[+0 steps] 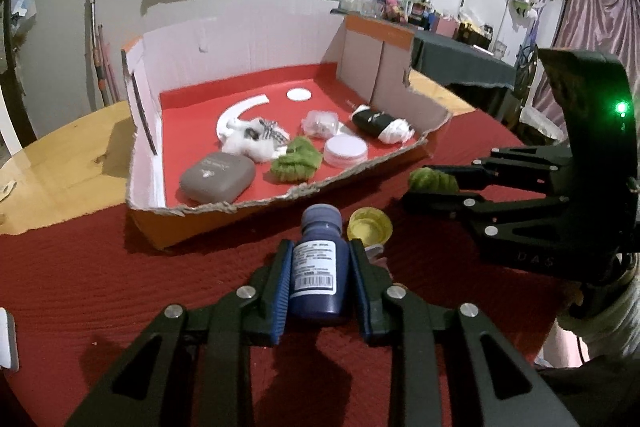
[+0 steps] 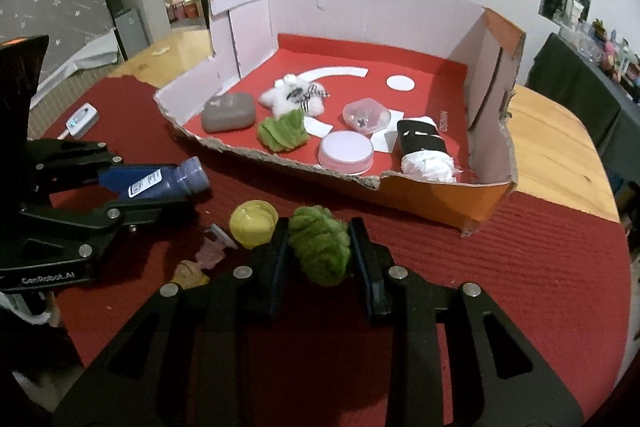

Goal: Organize objects
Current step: 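Close left tool on navy blue bottle while right tool grasps green pompom, then carry blue bottle in left tool and green pompom in right tool into box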

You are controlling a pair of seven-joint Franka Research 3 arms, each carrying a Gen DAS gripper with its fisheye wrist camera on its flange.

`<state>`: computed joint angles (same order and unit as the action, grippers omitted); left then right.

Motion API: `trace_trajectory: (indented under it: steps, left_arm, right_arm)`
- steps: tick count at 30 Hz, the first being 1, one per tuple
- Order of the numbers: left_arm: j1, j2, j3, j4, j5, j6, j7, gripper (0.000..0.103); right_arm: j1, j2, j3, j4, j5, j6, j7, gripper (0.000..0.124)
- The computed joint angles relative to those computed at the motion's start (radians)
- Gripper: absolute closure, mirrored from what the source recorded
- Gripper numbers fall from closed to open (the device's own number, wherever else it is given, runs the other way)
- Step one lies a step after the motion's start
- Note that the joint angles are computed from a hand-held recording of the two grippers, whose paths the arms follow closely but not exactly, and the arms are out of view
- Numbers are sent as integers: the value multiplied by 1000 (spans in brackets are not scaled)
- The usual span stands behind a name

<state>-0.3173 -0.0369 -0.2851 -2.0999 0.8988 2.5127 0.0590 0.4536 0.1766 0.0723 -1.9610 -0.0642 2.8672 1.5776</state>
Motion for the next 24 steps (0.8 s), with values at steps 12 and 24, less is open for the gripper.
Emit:
trace_trajectory:
  steps: [12,24]
  left_arm:
    - [-3,-38,-19,-9,35,-41,-49,75]
    - [-3,-48,-24,-15,35,-51,-66,75]
  right_arm:
    - [-10,-55,21,-53,31,37,-19,97]
    - [-17,-63,31,-65,69,37,-46,97]
